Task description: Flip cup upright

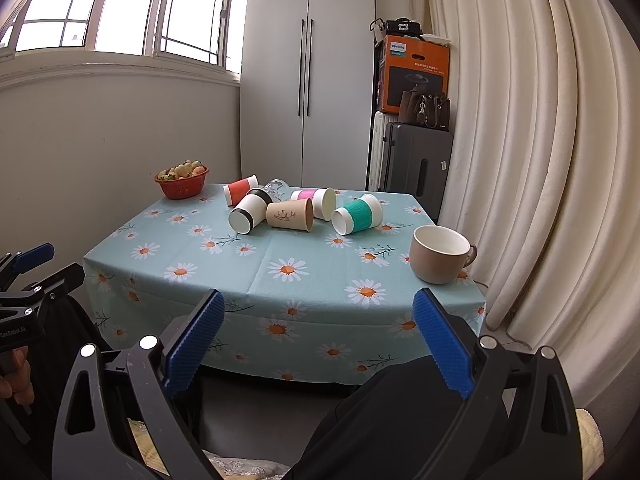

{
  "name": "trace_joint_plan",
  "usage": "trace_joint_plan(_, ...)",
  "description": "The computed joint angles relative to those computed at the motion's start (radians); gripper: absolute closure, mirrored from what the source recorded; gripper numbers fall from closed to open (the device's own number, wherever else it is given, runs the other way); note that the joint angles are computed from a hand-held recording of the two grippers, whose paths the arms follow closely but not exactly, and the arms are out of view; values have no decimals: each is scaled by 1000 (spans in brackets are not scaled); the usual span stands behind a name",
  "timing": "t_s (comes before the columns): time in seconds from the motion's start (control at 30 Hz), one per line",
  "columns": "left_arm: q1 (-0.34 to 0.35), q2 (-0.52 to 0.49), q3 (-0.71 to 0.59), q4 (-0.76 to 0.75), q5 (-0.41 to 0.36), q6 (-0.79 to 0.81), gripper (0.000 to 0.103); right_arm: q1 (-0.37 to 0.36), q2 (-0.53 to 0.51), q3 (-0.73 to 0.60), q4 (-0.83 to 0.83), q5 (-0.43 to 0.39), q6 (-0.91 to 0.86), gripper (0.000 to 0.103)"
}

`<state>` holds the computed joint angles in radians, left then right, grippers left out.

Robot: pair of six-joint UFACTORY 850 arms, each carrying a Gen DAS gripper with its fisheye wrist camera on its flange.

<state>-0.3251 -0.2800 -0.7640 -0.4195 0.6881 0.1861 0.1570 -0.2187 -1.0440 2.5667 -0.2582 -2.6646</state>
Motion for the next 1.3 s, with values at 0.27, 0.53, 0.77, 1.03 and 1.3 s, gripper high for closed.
trace_joint_plan(0.27, 2, 3, 4, 4, 0, -1, 8, -4, 0, 0, -20, -1, 16, 9)
trace_joint_plan(0.53, 2, 3, 3, 2, -1, 1, 8, -5, 3, 4, -6, -4, 0, 9)
trace_joint_plan(0.77, -1, -3, 2, 0, 2, 1, 8, -8, 4, 1, -27, 6, 17, 9)
trace_joint_plan(1.03, -4, 1, 7, -4, 7, 1, 8, -10, 6, 2, -22, 5, 15, 9)
trace_joint_plan(1.3, -7, -1, 8, -6, 11, 2, 8, -11, 7, 3, -17, 7, 10, 9)
